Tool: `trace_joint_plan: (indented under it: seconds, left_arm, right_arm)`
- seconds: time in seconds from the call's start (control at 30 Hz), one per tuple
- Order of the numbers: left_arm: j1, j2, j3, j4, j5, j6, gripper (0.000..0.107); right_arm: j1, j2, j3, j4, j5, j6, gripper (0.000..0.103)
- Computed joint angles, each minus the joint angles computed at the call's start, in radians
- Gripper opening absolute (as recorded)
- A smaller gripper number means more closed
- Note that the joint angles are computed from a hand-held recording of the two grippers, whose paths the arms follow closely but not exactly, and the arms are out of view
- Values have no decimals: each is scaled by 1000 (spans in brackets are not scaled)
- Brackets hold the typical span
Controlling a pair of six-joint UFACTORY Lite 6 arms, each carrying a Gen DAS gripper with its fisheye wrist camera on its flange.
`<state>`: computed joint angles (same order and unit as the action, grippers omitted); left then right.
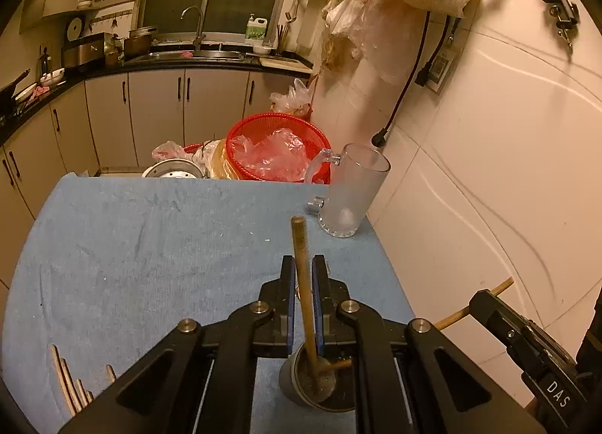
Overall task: Organize utensils
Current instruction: 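Lower the chopsticks into the black cup and open both tools, then return to the chopstick row and close the right tool on a chopstick while the left tool grasps one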
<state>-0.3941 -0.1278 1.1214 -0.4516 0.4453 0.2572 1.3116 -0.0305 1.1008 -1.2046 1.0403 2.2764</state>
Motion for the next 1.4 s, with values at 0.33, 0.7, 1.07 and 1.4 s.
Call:
trace_joint_plan:
  seconds: [0.33,0.7,1.07,1.4]
  left_arm:
    - [37,-92,-20,-36,51,37,12]
    - [293,-348,-145,-201,230,278,22]
    - [997,-512,-321,-424,664,837,22]
    - [1319,-135,-330,-335,561,1105,22]
  right_arm:
    - [112,-7,51,6,145,0,11]
    - [409,94,254,-46,474,35,12]
    - [407,436,594,-7,278,-72,21]
    - [203,698,767,185,-162,-187,21]
